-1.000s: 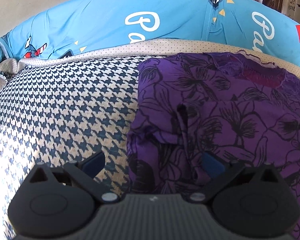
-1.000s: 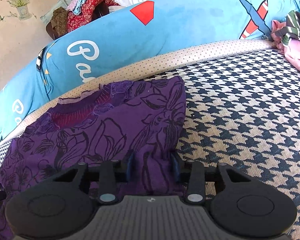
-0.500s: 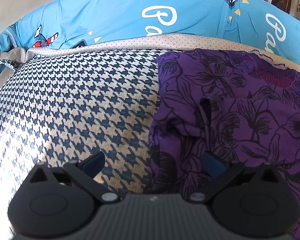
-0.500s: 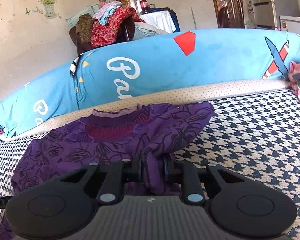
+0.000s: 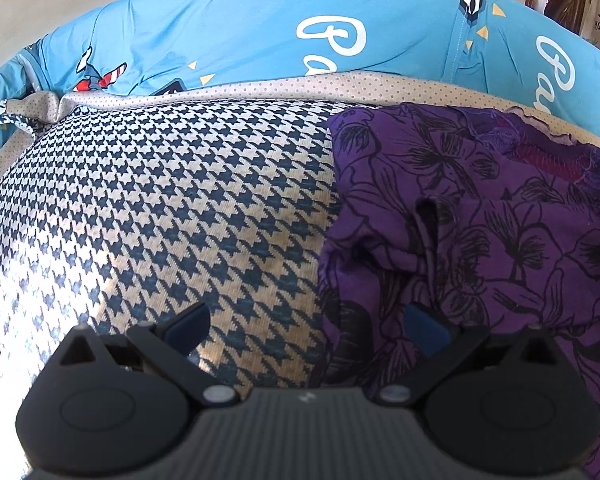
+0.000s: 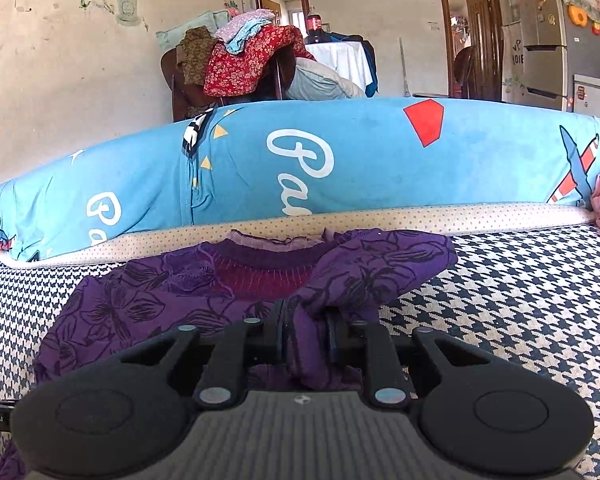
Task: Fold clothes
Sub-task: 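Close the right gripper on the blouse side edge and lift it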
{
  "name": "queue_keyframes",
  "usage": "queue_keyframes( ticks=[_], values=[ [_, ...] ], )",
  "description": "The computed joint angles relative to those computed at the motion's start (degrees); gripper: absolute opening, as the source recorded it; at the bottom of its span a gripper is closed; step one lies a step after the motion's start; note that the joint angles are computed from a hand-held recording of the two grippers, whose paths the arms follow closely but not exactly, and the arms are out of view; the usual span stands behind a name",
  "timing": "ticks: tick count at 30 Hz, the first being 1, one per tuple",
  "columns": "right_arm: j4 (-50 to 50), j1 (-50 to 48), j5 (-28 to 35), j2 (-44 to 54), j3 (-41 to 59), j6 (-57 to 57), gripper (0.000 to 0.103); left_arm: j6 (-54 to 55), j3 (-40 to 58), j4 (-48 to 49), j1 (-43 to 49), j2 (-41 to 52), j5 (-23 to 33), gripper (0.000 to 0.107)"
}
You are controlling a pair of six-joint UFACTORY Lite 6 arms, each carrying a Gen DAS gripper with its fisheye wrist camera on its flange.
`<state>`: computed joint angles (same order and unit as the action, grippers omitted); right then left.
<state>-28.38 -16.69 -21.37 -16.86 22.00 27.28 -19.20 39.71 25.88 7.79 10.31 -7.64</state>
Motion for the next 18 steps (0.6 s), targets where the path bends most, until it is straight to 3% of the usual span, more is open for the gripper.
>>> queue_keyframes(
  ticks=[9,14,18],
  values=[
    [17.6,7.2,2.3,-0.4,0.7,-13.8,0.020,-13.0,0.3,12.9,1.4,0.0,-0.2,0.103],
    [29.3,11.4,2.9,-0.5,1.3,-22.9,0.020,-15.0,0.1,15.0,1.9,-0.1,-0.5,0.103],
    [39.0,14.9,1.9,-0.5,1.6,-31.9,0.020,-26.2,0.8,25.5,3.8,0.4,-1.0,0.103]
  ],
)
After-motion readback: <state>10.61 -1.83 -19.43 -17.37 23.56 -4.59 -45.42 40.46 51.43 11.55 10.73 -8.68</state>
